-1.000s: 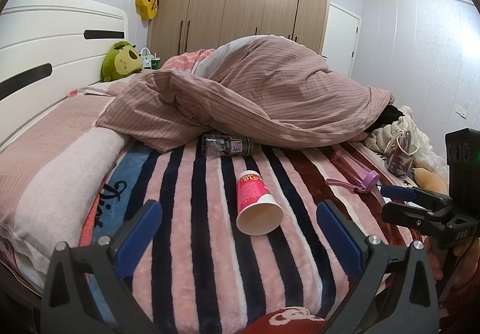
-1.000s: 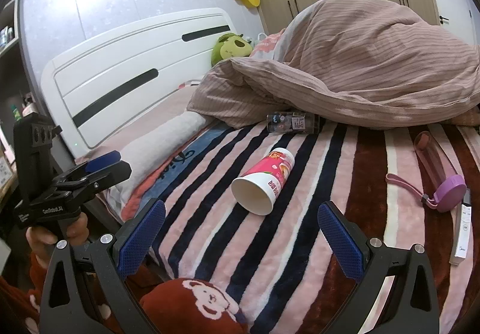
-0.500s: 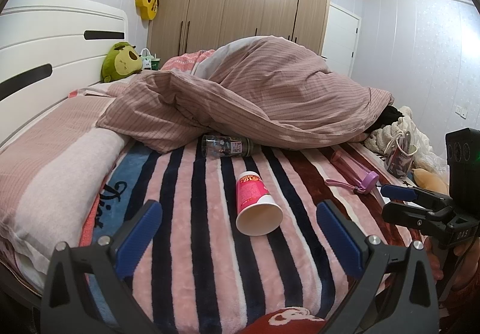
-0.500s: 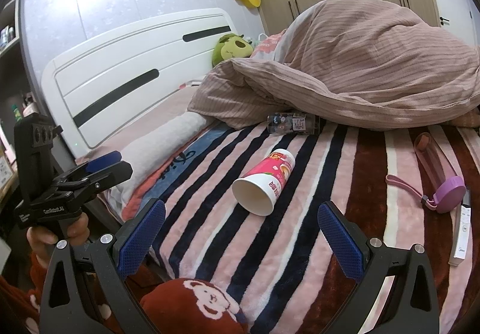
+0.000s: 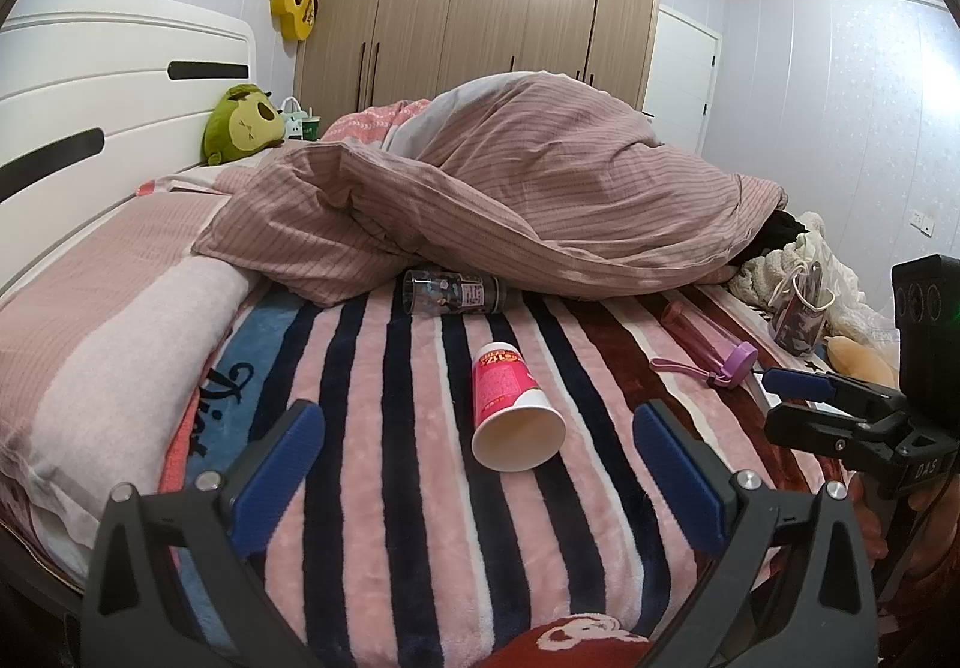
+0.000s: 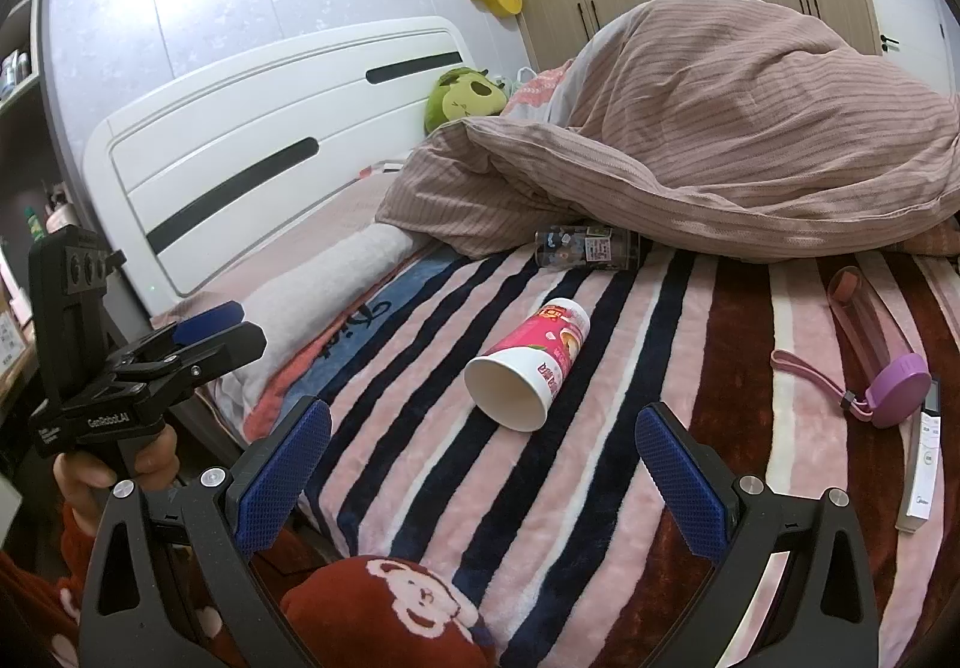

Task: Flip cup upside down

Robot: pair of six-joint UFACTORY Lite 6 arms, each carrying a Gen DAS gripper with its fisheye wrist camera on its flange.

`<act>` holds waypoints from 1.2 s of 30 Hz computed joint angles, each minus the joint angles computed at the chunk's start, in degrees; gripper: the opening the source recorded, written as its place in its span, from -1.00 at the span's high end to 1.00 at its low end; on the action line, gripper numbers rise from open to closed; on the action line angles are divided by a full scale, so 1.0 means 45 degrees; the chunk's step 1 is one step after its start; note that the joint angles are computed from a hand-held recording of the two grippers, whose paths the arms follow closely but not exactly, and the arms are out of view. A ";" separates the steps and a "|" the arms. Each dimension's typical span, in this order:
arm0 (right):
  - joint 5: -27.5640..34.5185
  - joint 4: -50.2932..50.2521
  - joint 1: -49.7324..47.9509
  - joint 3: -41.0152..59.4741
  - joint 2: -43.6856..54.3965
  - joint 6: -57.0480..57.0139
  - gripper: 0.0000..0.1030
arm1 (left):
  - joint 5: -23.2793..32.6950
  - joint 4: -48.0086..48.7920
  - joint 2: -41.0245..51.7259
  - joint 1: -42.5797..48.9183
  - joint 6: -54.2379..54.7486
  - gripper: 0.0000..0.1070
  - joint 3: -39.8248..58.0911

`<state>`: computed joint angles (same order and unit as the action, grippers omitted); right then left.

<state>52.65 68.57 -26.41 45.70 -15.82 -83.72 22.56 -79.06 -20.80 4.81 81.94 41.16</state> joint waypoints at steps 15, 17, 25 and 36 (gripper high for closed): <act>-0.0054 -0.0099 0.0137 0.0022 -0.0087 0.0224 -0.98 | -0.0024 -0.0232 0.0086 -0.0006 0.0264 -0.91 -0.0019; -0.0002 -0.0282 0.0211 0.0102 -0.0295 0.0571 -0.98 | -0.0015 -0.0281 0.0129 0.0002 0.0320 -0.91 -0.0010; -0.0382 -0.0288 0.0679 0.0439 0.0441 0.0644 -0.98 | -0.0142 -0.0661 0.0762 -0.0043 0.0625 -0.91 0.0315; -0.0235 -0.0639 0.3447 1.0140 1.2226 0.5385 -0.89 | 0.1436 -0.1564 0.2702 0.1661 0.2267 -0.91 0.0828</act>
